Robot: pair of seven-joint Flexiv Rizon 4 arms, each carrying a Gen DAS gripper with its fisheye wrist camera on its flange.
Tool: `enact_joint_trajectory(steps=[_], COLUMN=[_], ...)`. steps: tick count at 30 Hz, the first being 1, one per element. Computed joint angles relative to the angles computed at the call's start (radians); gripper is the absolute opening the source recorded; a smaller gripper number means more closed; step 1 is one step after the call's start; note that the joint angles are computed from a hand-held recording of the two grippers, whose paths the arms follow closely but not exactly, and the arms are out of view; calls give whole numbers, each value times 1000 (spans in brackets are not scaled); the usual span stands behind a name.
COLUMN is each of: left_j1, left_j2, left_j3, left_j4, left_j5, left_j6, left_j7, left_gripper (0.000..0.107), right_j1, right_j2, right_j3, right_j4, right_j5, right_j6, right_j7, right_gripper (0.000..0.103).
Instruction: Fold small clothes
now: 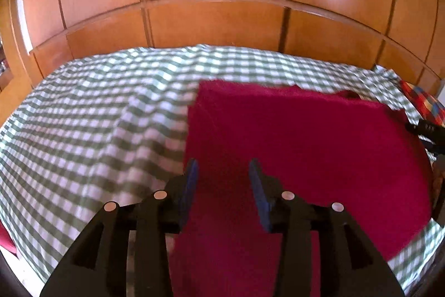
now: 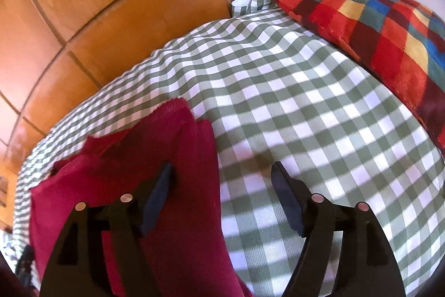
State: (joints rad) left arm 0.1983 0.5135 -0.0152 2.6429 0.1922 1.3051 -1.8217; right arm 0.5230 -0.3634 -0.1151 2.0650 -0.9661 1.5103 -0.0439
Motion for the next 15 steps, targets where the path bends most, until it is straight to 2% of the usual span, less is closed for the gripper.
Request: enact_joint_trajectory(steps=[6,9,12,15], left_j1=[-2,-5,-5,-4], left_j2=[37,35,33,25], left_j3=[-29,-26,-27,-28], left_j4=[22,23,25,23], left_j5=[27,31,37,42], left_j6=[-25,-25,-25,-26], left_j7=[-31,-33,-33,-32], left_gripper=[40,40,41,41], right_j1=[-28,-106,-85,-150], right_j2=[46,48,54,38], right_j3=[13,108,92,166], right_j4=[108,157,206,226], right_j5=[60,136,185,211], right_j6=[149,221,301,376], right_j7=[-62,-128,-158,-176], right_gripper=[72,72,74,74])
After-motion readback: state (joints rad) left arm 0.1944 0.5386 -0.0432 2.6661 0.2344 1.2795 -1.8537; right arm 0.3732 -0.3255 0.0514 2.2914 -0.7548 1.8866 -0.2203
